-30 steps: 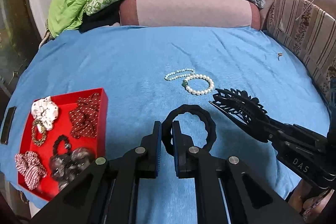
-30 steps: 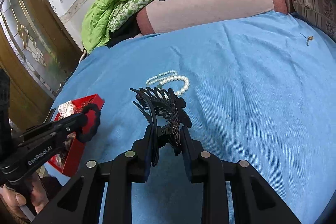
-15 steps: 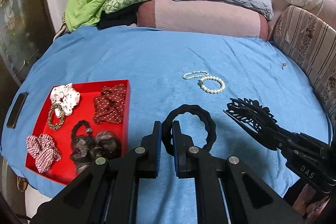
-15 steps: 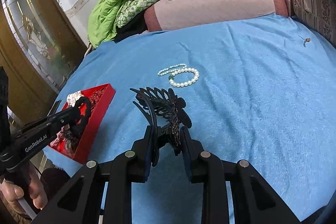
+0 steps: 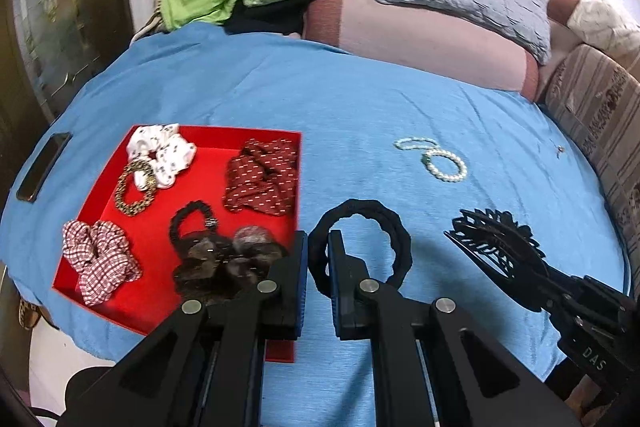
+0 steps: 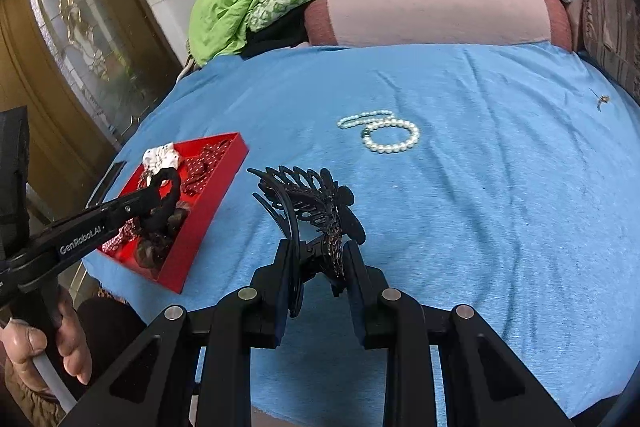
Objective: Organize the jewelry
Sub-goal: 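Carry black hair tie with left tool while right carries claw clip to tray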
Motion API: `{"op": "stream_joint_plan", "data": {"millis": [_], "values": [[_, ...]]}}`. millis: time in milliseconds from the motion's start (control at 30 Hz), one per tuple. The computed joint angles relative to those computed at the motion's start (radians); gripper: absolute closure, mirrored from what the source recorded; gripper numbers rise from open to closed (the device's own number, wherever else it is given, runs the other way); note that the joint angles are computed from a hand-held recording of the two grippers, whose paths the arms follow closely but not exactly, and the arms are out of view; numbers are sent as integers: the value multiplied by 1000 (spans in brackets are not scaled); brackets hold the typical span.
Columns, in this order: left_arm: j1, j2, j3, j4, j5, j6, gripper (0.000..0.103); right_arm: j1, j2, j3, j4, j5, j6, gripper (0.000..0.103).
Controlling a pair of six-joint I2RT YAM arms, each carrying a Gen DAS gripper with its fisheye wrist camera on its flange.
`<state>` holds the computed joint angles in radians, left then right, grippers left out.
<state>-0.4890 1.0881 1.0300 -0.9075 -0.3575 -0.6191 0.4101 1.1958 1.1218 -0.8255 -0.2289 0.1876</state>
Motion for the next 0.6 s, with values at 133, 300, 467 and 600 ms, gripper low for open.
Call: {"op": "stream_joint_plan", "data": {"millis": [133, 300, 467, 600], "values": [[57, -34, -39, 14, 12, 22, 93, 55, 19, 16, 2, 29, 14, 75], [146, -70, -94, 41, 43, 59, 93, 113, 44, 40, 4, 59, 25, 75], [228, -96, -137, 66, 63, 102, 93, 168, 88, 73, 12, 87, 33, 75], [297, -109, -165, 99, 72, 150, 93, 206, 128, 98, 17, 104, 41, 75]]}}
